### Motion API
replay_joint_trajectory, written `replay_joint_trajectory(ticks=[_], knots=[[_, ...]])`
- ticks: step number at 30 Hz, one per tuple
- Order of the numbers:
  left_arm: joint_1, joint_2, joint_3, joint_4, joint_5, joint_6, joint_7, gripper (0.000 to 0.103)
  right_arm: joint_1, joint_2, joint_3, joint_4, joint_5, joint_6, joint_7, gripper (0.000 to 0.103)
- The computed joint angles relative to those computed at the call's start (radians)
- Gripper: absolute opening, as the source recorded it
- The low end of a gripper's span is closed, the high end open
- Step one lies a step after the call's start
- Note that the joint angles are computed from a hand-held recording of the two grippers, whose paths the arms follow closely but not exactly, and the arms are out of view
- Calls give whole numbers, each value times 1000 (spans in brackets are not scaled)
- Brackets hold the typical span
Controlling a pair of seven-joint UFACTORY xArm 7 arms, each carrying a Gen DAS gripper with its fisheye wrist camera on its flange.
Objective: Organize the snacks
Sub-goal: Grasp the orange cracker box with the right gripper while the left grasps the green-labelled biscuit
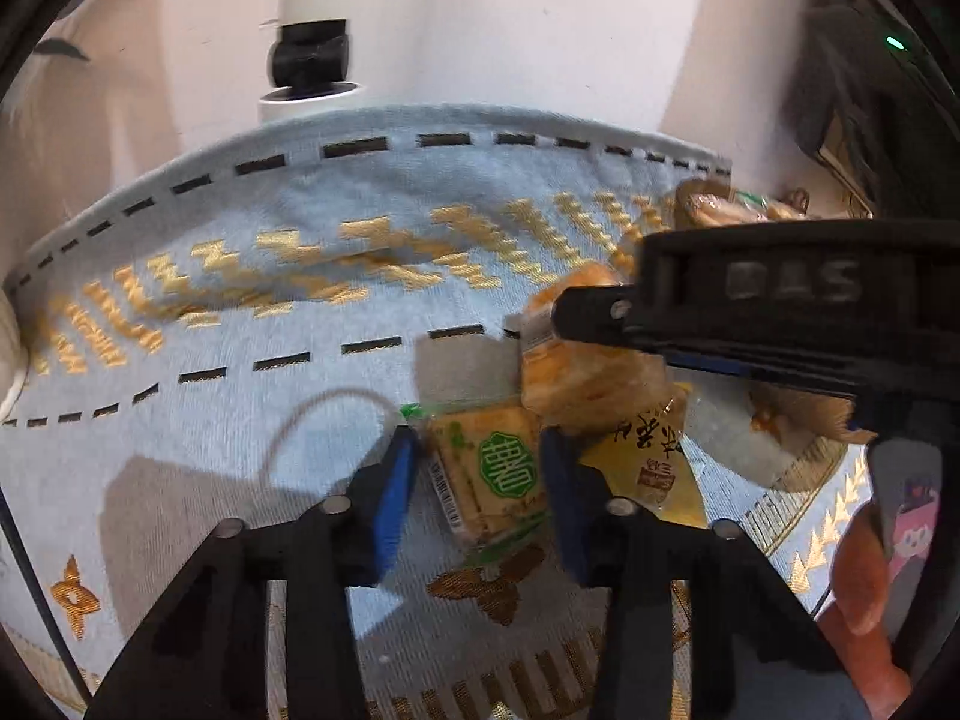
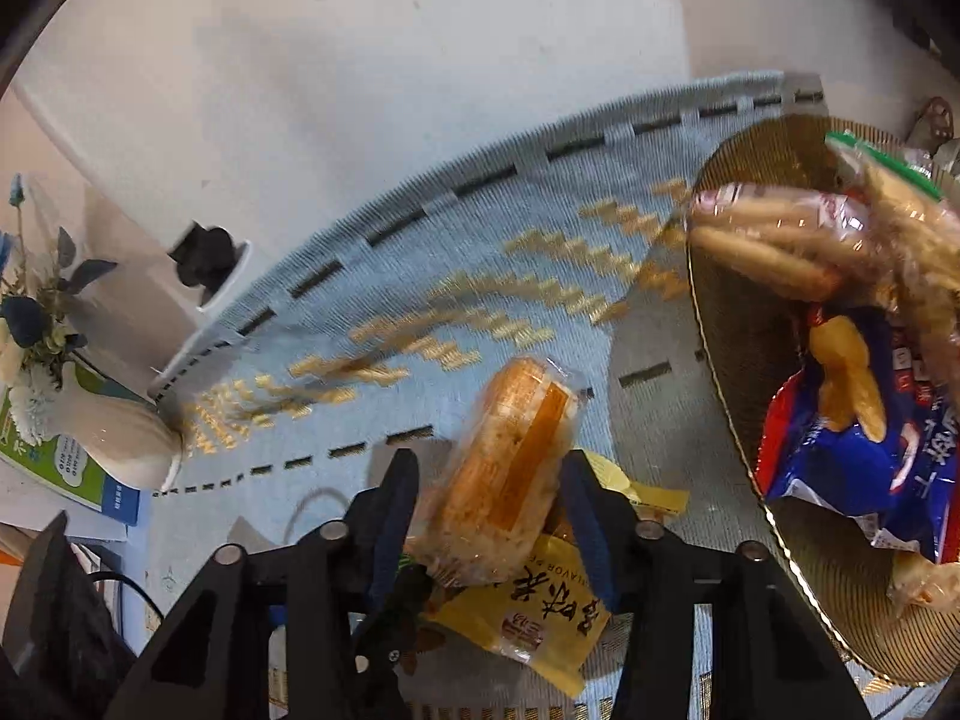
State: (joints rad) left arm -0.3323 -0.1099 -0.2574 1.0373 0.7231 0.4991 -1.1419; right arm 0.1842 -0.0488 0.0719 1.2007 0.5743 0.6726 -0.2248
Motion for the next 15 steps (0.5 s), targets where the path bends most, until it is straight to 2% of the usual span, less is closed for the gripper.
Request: replay_joint_trajectory(ticks=[2,4,8,11,15], knots=[[0,-2,-10,4,39,19,-30,32,0,4,0,-3,9,-11,-21,40],[0,-12,-7,-7,49,1,-43,28,-1,1,-4,-8,46,-8,-59,40],[12,-31,-1,-36,18,-58,-48,22,-1,-13,-8,-21,91,-6,-100,39],[23,-67,-7,-68,3,-65,-56,11,-1,-34,-16,-37,130,2,-133,38],[42,-134,-11,-132,-80,-119,-27,9,-7,-71,-48,-54,235,70,-196,34]])
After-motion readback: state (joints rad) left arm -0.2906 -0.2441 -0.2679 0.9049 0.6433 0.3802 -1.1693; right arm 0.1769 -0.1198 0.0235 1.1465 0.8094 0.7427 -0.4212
